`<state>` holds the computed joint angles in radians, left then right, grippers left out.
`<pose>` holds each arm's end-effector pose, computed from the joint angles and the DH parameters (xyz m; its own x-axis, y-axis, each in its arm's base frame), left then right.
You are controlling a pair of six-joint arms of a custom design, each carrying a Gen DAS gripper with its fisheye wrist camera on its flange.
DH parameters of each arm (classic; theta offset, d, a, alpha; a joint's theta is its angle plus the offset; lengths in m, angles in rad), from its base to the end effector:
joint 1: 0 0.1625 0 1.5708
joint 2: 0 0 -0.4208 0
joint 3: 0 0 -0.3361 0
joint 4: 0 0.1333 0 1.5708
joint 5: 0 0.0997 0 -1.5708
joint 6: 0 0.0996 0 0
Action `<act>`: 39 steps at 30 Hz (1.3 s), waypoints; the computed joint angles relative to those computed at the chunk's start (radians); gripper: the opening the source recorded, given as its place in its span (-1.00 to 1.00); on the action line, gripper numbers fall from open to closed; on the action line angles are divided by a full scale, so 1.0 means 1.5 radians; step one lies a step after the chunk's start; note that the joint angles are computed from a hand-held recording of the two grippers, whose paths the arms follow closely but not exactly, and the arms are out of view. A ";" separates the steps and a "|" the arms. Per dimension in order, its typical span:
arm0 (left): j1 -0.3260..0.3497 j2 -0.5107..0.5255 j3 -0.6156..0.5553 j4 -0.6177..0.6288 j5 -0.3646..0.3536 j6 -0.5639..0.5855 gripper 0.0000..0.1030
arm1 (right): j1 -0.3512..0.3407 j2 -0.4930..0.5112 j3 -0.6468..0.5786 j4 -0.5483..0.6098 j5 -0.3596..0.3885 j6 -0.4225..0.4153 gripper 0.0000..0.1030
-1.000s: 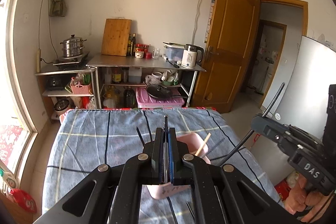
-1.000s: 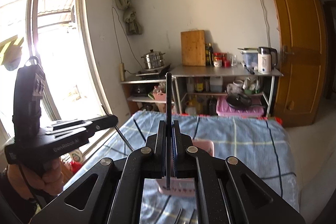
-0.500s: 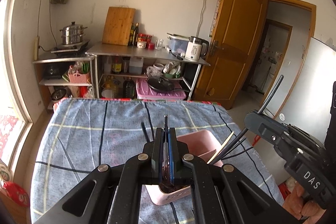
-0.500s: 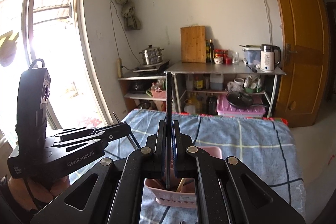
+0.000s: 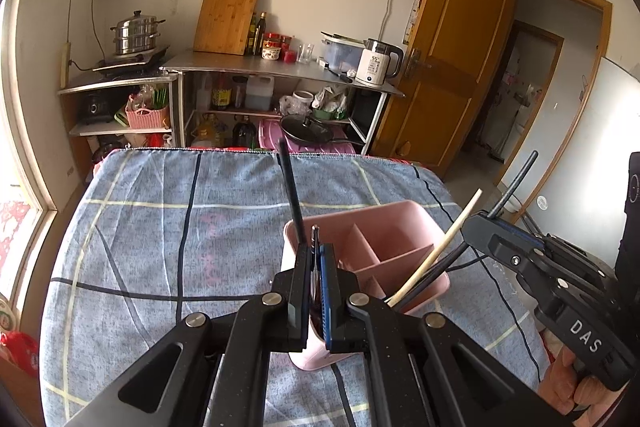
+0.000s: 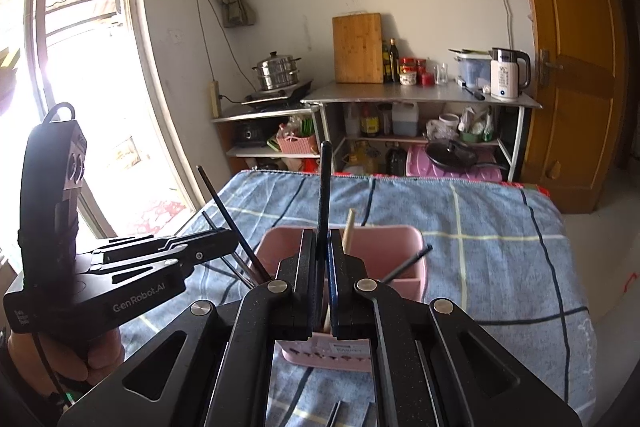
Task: Organize utensils
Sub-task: 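Lower both chopsticks into the basket and open both tools, then withdraw both open tools from the basket back to the remaining chopsticks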
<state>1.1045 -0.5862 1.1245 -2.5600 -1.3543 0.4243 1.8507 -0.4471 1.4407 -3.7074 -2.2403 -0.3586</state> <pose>-0.2086 -0.7585 0.1789 -0.6668 0.6549 -0.3556 0.7452 0.5863 -0.3175 0.2553 -0.6292 0.1211 -0.8115 0.1654 0.5604 -0.4266 0.4878 -0.7616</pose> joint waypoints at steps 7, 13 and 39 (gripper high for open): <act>0.001 -0.023 0.040 -0.038 0.002 -0.011 -0.89 | 0.003 -0.008 0.024 -0.008 -0.012 0.015 -0.89; -0.003 -0.063 0.101 -0.079 0.004 -0.014 -0.81 | 0.016 -0.021 0.060 -0.047 -0.014 0.014 -0.78; -0.043 -0.250 0.499 -0.345 0.035 0.017 -0.80 | 0.060 -0.025 0.287 -0.282 -0.064 0.032 -0.78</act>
